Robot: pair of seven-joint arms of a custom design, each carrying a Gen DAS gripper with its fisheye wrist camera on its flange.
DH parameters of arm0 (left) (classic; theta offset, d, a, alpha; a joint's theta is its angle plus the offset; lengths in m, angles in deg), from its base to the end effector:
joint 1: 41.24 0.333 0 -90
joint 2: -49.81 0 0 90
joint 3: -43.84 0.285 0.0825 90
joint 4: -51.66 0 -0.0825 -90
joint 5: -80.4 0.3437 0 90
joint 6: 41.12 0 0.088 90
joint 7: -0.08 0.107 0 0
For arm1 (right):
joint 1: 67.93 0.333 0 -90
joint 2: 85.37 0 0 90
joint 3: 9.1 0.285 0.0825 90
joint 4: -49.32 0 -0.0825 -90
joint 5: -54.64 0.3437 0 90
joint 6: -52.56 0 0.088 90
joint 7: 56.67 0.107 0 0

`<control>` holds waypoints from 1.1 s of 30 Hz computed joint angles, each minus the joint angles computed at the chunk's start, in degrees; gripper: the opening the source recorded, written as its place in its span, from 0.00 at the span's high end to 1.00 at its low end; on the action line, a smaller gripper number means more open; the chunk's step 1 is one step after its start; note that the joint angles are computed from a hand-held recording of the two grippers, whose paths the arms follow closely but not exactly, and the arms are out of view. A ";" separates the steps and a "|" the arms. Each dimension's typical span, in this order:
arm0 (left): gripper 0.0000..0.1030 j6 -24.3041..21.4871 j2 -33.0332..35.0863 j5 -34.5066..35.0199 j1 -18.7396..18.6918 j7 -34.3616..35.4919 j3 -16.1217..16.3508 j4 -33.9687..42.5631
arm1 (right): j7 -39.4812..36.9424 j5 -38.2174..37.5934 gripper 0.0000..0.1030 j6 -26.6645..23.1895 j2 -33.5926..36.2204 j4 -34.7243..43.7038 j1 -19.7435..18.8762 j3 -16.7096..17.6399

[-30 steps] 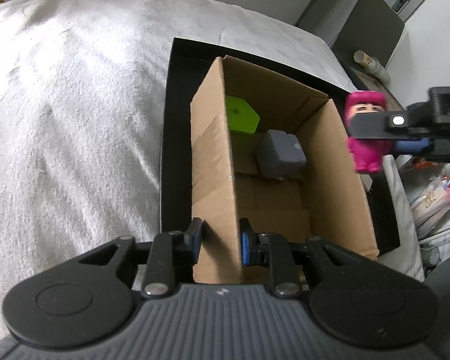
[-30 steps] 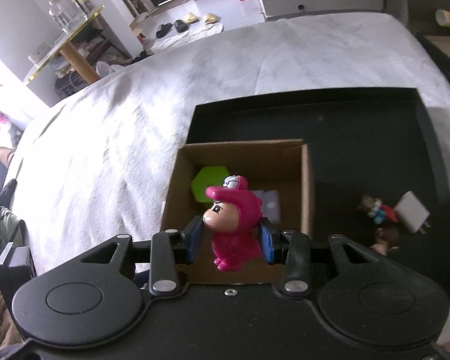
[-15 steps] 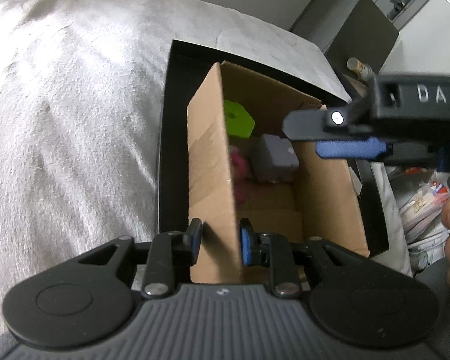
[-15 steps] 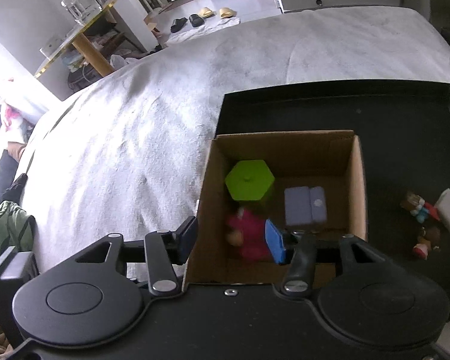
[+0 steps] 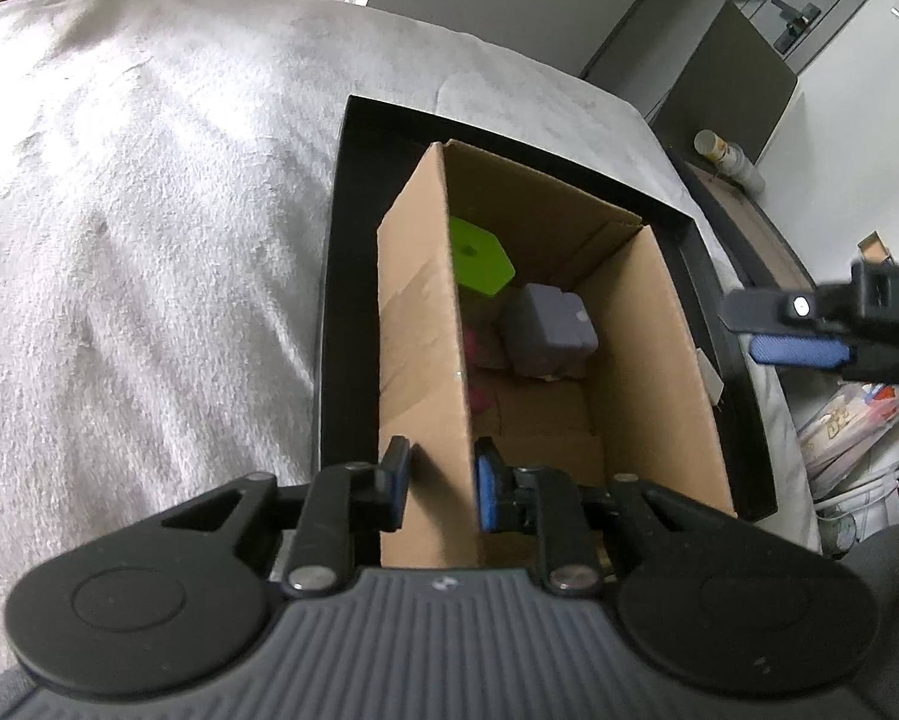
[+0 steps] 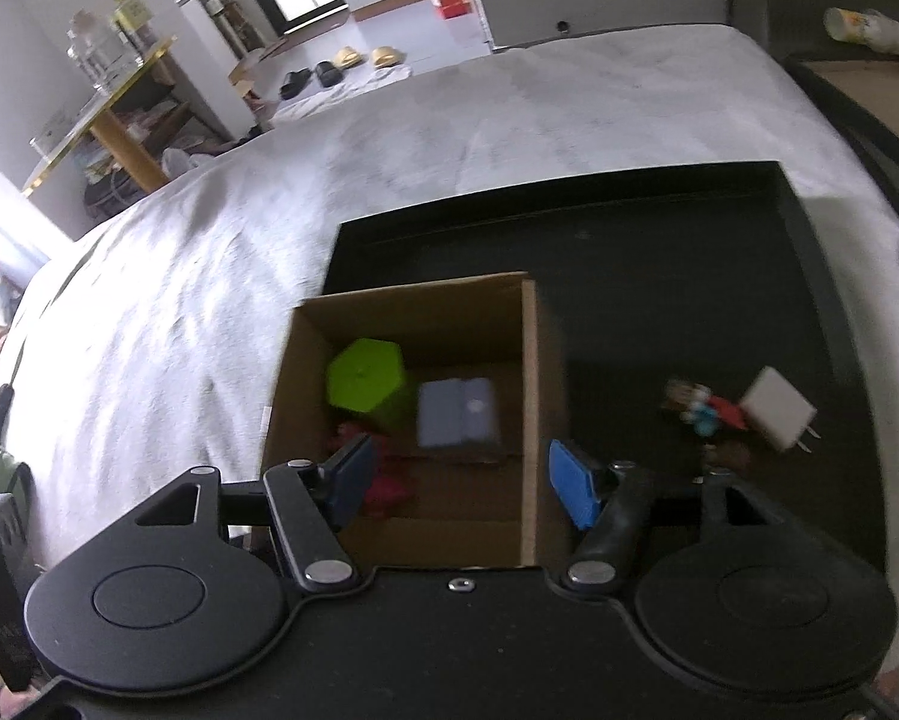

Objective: Organize rigid objects
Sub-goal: 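Carry the pink figurine into the box and open the right gripper, then move the right tool over the white charger plug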

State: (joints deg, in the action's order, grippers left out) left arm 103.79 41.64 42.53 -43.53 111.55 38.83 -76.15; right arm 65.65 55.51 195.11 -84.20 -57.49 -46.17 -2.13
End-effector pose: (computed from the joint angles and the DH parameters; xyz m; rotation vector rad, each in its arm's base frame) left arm 0.5015 -0.0590 0.4672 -2.0407 2.1241 -0.9698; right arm 0.5035 0.2753 0.5505 -1.7349 1.8657 -0.1791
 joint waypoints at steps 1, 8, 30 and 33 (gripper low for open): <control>0.80 0.10 -0.01 0.24 0.00 -0.15 -0.06 -0.01 | -0.07 -0.10 0.38 -0.01 -0.78 -0.97 -0.22 -0.20; 0.80 0.68 -0.09 2.41 -0.14 -1.79 -0.46 -0.01 | -2.74 1.11 0.37 -0.65 -5.23 -6.31 -1.62 -1.54; 0.80 1.10 0.76 9.07 -0.38 -6.66 -1.29 0.63 | -10.26 3.18 0.32 3.24 -7.95 -14.15 -7.08 -5.57; 0.80 1.40 0.84 9.72 -0.50 -7.13 -1.41 0.61 | -11.07 4.17 0.37 5.63 -7.11 -15.04 -7.59 -5.79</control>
State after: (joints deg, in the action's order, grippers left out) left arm 105.19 42.48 52.25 -44.02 104.41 37.42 -75.54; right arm 54.58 59.69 200.74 -91.31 -72.52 -53.77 -7.92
